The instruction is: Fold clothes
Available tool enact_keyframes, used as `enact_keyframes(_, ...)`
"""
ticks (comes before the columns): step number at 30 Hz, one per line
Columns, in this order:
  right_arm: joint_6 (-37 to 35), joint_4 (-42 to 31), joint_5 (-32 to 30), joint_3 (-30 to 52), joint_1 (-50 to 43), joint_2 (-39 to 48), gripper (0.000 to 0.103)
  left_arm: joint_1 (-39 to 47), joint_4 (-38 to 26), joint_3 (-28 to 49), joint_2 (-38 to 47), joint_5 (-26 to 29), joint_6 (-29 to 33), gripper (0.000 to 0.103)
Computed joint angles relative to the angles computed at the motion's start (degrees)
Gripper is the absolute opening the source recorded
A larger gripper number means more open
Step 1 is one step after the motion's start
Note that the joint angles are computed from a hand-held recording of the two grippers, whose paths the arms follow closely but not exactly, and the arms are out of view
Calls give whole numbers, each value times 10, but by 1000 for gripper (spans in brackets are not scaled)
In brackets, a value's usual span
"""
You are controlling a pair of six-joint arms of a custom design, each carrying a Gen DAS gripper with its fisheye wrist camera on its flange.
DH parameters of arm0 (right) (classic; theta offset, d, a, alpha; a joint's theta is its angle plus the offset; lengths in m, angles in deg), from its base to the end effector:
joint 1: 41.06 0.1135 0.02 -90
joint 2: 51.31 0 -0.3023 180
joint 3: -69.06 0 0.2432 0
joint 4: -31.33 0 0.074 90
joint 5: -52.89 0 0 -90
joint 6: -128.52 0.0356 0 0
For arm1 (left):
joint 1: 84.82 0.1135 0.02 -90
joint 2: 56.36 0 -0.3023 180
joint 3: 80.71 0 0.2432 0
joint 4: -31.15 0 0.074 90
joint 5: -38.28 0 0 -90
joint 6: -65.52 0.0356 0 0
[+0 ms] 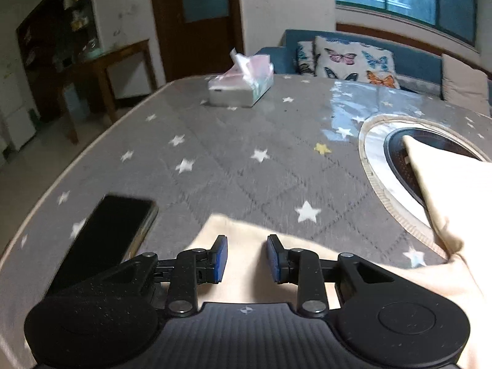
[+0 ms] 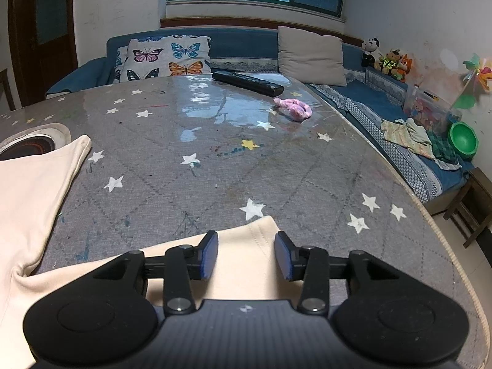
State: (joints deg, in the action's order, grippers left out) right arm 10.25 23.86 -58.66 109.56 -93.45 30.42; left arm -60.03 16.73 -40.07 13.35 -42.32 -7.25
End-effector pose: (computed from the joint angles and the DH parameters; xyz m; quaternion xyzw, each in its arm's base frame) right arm 0.1508 -0.1743 0.1719 0.1276 0.9127 -0.0908 0.3773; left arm 0.1903 0.0815 0.2038 -0.0281 0.9158 0.0708 0.3943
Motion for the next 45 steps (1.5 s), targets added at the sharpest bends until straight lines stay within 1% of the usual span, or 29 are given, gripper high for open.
enact_keyframes(1, 0, 0, 0, 0, 0, 1, 42, -1, 16, 1, 12, 1, 8, 25)
enact_keyframes(2, 0, 1, 1, 1, 1, 2, 42, -2, 32, 2, 24, 1, 16, 22)
enact_keyframes(5, 2, 6, 3, 0, 4, 4, 43, -19, 89, 2, 60, -17, 32, 21)
enact_keyframes(7, 4, 9, 4, -1, 5, 5, 43, -29, 125, 3, 84, -29, 44, 22)
enact_keyframes(9, 5, 8, 5, -1, 6, 5, 43, -37, 139, 1, 89, -44, 47, 24)
enact_keyframes(11, 5, 6, 3, 2, 4, 6, 43, -41, 145, 0, 91, -56, 46, 30)
enact_keyframes(12, 5, 3, 0, 3, 3, 5, 43, -41, 135, 2, 84, -64, 40, 34)
enact_keyframes(13, 5, 1, -2, 4, 1, 5, 43, -41, 124, 4, 75, -70, 34, 35)
enact_keyframes(17, 0, -16, -17, 2, -4, -12, 44, -45, 57, -2, -12, -38, 21, 36)
enact_keyframes(21, -11, -38, -35, -8, -6, -42, 44, -92, -59, -12, -125, 37, 7, 35)
enact_keyframes(22, -14, -42, -38, -10, -6, -49, 44, -114, -76, -18, -146, 48, 0, 35)
enact_keyframes(24, -21, -58, -49, -15, -7, -69, 44, -158, -92, -27, -165, 56, -13, 35)
enact_keyframes(25, -28, -71, -58, -17, -9, -81, 44, -181, -96, -32, -173, 57, -20, 35)
enact_keyframes(28, -46, -101, -83, -23, -17, -108, 46, -238, -75, -50, -164, 25, -36, 30)
enact_keyframes(29, -53, -111, -91, -25, -20, -115, 49, -245, -73, -54, -157, 19, -38, 29)
enact_keyframes(30, -55, -114, -94, -27, -21, -118, 51, -252, -69, -59, -150, 13, -38, 25)
enact_keyframes(31, -61, -117, -95, -29, -24, -119, 51, -249, -63, -64, -140, 4, -33, 23)
enact_keyframes(32, -66, -121, -97, -32, -27, -119, 51, -250, -59, -72, -138, -10, -33, 23)
enact_keyframes(36, -74, -124, -97, -37, -34, -122, 51, -219, -82, -59, -144, -12, -26, 23)
enact_keyframes(38, -77, -127, -99, -37, -39, -127, 51, -211, -103, -48, -163, 7, -39, 23)
enact_keyframes(40, -73, -129, -99, -37, -37, -134, 51, -220, -109, -39, -170, 37, -59, 23)
enact_keyframes(42, -71, -132, -99, -38, -33, -138, 51, -244, -104, -33, -169, 59, -83, 23)
enact_keyframes(44, -69, -134, -100, -39, -28, -142, 51, -282, -73, -36, -143, 44, -101, 20)
enact_keyframes(45, -68, -134, -99, -41, -25, -143, 51, -295, -58, -38, -127, 38, -108, 17)
